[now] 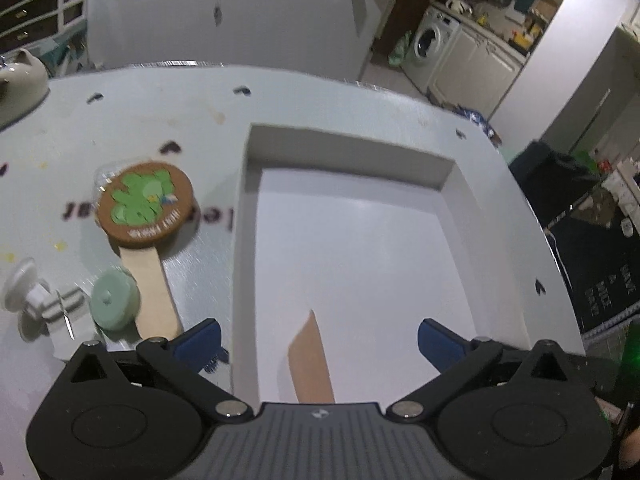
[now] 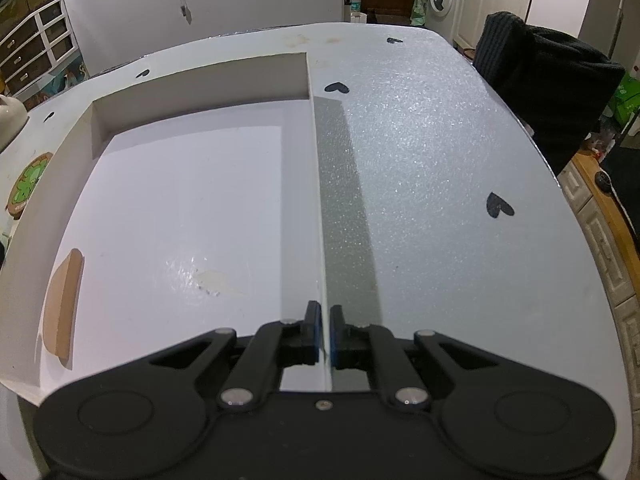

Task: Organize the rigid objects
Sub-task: 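Move the left tool to the white suction-cup hook and grasp it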

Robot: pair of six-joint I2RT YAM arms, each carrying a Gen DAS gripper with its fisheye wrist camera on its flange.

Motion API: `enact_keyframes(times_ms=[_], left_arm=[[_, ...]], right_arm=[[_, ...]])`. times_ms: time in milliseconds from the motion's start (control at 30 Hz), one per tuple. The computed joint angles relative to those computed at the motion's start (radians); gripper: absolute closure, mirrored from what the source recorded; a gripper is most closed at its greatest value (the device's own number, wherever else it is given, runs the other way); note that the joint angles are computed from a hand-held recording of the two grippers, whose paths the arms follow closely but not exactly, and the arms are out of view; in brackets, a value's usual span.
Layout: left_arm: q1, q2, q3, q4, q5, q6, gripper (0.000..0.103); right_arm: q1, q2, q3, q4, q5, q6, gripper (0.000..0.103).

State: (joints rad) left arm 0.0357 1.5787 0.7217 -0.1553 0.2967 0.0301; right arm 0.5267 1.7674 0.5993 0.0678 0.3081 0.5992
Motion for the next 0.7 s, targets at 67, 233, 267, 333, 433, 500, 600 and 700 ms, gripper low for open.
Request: enact_keyframes(times_ms=[67, 233, 267, 333, 433, 500, 600, 700], left_arm=[[0.014, -0.015, -0.007, 0.021, -0.003, -0.002, 0.0], [0.07, -0.043, -0.02, 0.078, -0.006, 0.002, 0.0], [0.086, -0.041, -0.019, 0.087, -0.002, 0.001, 0.0], [0.118, -0.033, -0.014, 0.099, 0.007, -0.005, 0.0], [0.162, -0.009, -0.003, 0.124, 0.001, -0.029, 0.0], [0.189, 0.01, 0.003, 0.142, -0.007, -0.05, 0.0], [0.229, 0.05, 0.022, 0.155, -0.037, -0.076, 0.0], [0.276, 0.111, 0.075, 0.12, -0.051, -0.122, 0.0]], right_arm=[[0.0, 0.0, 0.0, 0.0, 0.001, 0.001, 0.098], [0.005, 0.0, -0.002, 0.002, 0.007, 0.007, 0.097], [0.005, -0.001, -0.003, 0.003, 0.008, 0.009, 0.097], [0.006, -0.001, -0.003, 0.003, 0.009, 0.011, 0.097], [0.007, -0.001, -0.005, 0.005, 0.011, 0.015, 0.097], [0.008, -0.002, -0.006, 0.007, 0.012, 0.017, 0.097], [0.008, -0.002, -0.006, 0.007, 0.012, 0.017, 0.097], [0.009, -0.001, -0.006, 0.007, 0.014, 0.019, 0.096]])
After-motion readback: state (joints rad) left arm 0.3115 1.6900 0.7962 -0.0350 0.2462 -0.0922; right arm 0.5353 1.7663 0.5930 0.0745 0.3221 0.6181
